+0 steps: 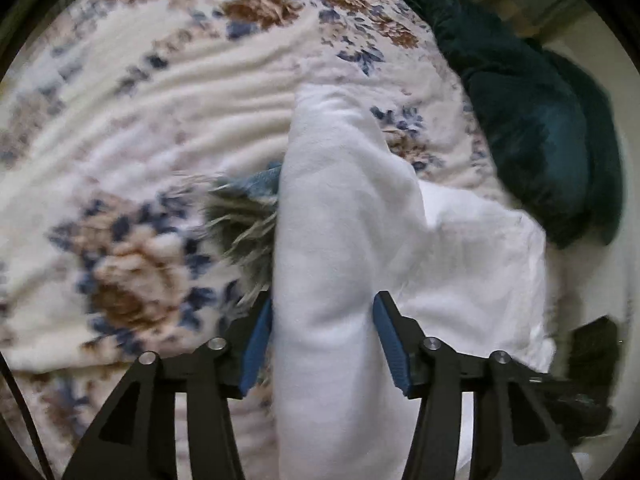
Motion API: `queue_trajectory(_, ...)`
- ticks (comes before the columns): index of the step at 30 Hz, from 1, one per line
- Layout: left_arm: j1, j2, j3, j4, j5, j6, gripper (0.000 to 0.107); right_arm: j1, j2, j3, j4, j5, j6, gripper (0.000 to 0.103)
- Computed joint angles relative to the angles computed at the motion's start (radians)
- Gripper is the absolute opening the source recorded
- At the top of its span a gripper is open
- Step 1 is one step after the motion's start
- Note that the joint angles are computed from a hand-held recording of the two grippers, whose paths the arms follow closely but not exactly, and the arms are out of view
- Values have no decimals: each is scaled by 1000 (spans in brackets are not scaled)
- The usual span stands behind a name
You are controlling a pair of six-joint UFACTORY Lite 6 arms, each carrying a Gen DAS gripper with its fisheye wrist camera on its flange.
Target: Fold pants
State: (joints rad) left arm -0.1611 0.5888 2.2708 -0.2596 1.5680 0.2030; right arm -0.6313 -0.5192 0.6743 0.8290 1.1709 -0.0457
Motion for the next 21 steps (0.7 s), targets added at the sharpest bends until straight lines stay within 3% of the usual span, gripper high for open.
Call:
queue_trajectory(2, -26, -96, -67, 41, -17, -5, 65, 45, -17, 114, -153, 47, 105, 90)
queue_trajectory(4, -58, -183, -118, 101, -57, -10, 94, 151, -20, 266, -362, 100, 230, 90)
queue_trajectory(5, -79, -235, -156, 131, -70, -11, 98, 215, -7, 336, -467, 130, 291, 90)
queue_trajectory(8, -123, -302, -208, 203, -71, -37, 100, 433, 57, 545, -774, 250, 469, 93)
queue_trajectory(10, -140, -349, -245, 222, -63, -51, 100, 546, 88, 657, -884, 332, 540, 93)
queue_trajectory(14, -143, -408, -257, 218, -27, -72, 100, 686, 96, 775, -969, 435, 637, 93)
queue_trajectory(21, -168, -432, -136, 246, 74, -105, 100, 928, 143, 929, -1052, 550, 833, 94)
